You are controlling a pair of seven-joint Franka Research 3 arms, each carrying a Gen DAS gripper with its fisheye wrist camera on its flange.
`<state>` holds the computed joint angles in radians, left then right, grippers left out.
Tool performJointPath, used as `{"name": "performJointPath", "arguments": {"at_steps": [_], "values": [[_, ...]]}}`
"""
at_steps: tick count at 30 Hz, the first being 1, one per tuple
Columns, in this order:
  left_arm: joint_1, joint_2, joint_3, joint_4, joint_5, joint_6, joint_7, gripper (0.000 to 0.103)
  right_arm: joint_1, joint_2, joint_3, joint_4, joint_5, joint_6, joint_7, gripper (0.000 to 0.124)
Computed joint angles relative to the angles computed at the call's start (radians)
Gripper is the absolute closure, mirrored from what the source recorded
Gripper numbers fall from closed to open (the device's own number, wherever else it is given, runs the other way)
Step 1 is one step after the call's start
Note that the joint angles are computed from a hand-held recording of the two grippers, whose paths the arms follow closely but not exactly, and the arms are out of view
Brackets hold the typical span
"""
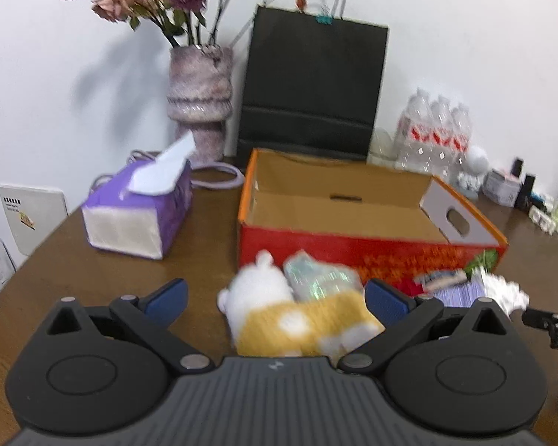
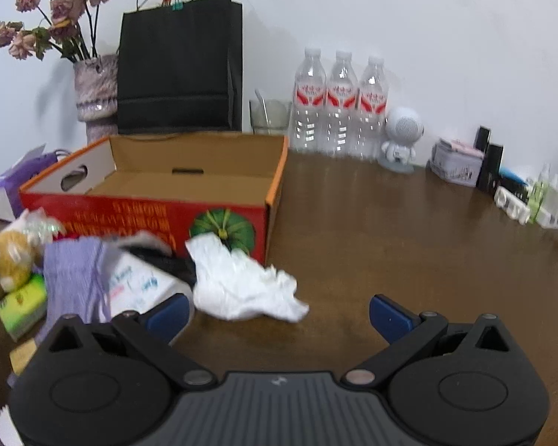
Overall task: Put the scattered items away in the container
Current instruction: 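Grasp the plush toy with left gripper while right grasps crumpled tissue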
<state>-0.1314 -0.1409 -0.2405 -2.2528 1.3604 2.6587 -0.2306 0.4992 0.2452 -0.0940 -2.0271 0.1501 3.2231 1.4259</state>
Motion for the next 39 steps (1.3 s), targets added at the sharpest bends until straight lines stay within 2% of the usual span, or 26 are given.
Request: {"name": "performJointPath", "arguments": {"at_steps": [4,8,13,16,20,23,27,31,32,33,34,35,37,39], "values": [[-0.014,0.047,-0.001,0.024,-0.051,0.002,0.04,0.0,0.013,0.014,-0.014,0.008,0.005,0.001,0.019,0.021],[-0.029,0.08,0.004,0.05,-0.067,-0.003,0.04,0.0,-0.063,0.027,0.073,0.031,0.037,0.01,-0.008,0.021],[-0.047,0.113,0.013,0.078,-0.078,-0.036,0.042,0.0,-0.088,0.065,0.108,0.094,0.06,-0.013,-0.03,0.021],[-0.048,0.12,0.025,0.078,-0.082,-0.023,0.033,0.0,-0.105,0.093,0.133,0.131,0.074,-0.027,-0.039,0.021],[-0.045,0.127,0.035,0.074,-0.078,-0.001,0.013,0.0,-0.168,0.131,0.208,0.183,0.114,-0.043,-0.068,0.021],[-0.043,0.134,0.04,0.076,-0.073,0.009,0.013,0.0,-0.146,0.154,0.183,0.218,0.124,-0.066,-0.053,0.021],[-0.041,0.145,0.046,0.078,-0.082,0.026,0.011,0.0,-0.163,0.177,0.198,0.248,0.144,-0.092,-0.056,0.021],[-0.038,0.155,0.052,0.083,-0.1,0.042,0.019,0.0,-0.165,0.185,0.204,0.25,0.147,-0.078,-0.066,0.022],[-0.037,0.155,0.055,0.08,-0.092,0.053,0.006,0.0,-0.202,0.188,0.246,0.252,0.159,-0.079,-0.094,0.031],[-0.034,0.151,0.058,0.074,-0.069,0.068,-0.027,0.0,-0.233,0.188,0.282,0.257,0.17,-0.101,-0.121,0.053],[-0.03,0.144,0.063,0.065,-0.038,0.091,-0.071,0.003,-0.241,0.186,0.289,0.265,0.178,-0.135,-0.133,0.069],[-0.024,0.136,0.066,0.057,-0.001,0.117,-0.118,0.006,-0.249,0.184,0.296,0.27,0.192,-0.165,-0.143,0.093],[-0.016,0.119,0.065,0.045,0.063,0.138,-0.192,0.008,-0.299,0.179,0.356,0.26,0.256,-0.161,-0.206,0.094],[-0.017,0.103,0.053,0.037,0.102,0.108,-0.226,0.008,-0.314,0.161,0.379,0.229,0.298,-0.109,-0.252,0.095]]}}
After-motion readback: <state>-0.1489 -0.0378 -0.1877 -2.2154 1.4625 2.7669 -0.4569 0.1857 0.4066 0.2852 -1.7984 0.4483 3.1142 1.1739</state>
